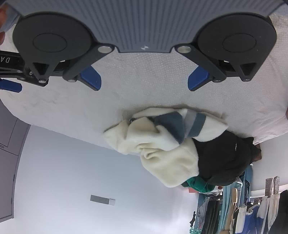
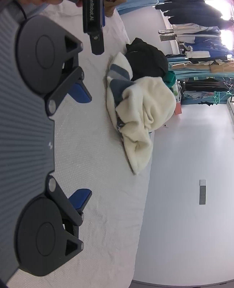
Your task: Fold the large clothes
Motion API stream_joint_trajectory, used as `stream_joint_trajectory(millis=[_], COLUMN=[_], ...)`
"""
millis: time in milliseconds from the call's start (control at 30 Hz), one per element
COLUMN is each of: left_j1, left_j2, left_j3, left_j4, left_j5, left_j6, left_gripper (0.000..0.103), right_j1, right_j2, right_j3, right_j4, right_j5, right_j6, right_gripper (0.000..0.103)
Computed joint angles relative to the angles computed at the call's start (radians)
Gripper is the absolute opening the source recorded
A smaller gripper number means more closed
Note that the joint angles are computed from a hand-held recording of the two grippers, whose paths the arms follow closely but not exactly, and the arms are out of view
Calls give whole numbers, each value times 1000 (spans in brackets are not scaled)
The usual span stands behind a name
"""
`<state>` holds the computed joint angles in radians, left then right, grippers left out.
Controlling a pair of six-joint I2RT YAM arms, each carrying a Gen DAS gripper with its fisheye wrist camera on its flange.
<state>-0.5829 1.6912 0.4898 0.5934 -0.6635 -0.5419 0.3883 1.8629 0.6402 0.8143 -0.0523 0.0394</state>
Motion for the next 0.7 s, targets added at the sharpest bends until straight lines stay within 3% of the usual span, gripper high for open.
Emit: stream_joint_trajectory(millis=[700], left_j1=[-17], left_j2=[-19], left_j3=[-7], left_j4=[-12], left_j5=[-9], left_j6=[-10], left_gripper=[103], right_j1=[5], right_j2=[18], right_j3=[6], right_j4=[15], right_j5=[26], right_j6=[4], right_gripper=[103])
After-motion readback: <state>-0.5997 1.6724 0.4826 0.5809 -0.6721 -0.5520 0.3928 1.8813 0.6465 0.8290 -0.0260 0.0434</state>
